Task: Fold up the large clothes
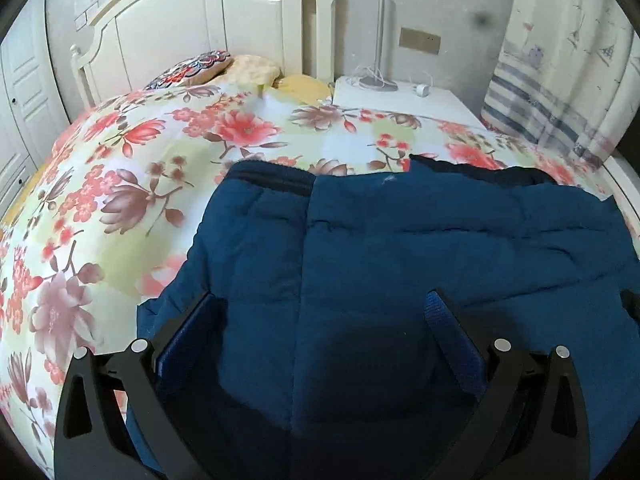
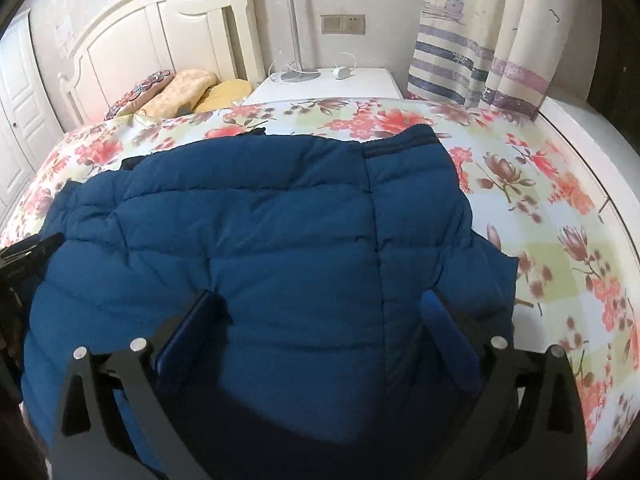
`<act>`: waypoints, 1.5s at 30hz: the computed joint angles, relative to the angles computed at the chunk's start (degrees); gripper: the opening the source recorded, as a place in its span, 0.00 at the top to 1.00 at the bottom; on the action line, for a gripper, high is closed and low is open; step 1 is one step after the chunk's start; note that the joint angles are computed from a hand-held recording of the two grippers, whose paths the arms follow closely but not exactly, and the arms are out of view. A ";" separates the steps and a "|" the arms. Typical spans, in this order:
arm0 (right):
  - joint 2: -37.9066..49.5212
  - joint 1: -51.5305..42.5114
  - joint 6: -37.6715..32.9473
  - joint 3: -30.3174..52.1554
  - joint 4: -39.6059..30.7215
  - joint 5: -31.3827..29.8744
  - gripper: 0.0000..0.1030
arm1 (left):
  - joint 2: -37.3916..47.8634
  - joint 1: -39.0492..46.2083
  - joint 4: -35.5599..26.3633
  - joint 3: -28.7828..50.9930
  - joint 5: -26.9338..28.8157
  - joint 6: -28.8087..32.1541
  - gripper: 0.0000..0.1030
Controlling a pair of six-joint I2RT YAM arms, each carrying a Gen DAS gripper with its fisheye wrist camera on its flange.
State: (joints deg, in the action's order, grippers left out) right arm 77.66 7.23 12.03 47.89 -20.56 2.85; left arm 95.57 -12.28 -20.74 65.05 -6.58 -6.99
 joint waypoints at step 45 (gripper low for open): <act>-27.40 9.84 1.61 -16.07 -8.46 6.47 0.03 | -29.61 -10.46 3.82 -28.49 -10.11 1.71 0.04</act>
State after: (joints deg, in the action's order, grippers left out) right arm 50.26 17.06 13.64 31.83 -29.03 9.32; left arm 65.97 -22.74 -16.92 36.57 -16.69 -5.27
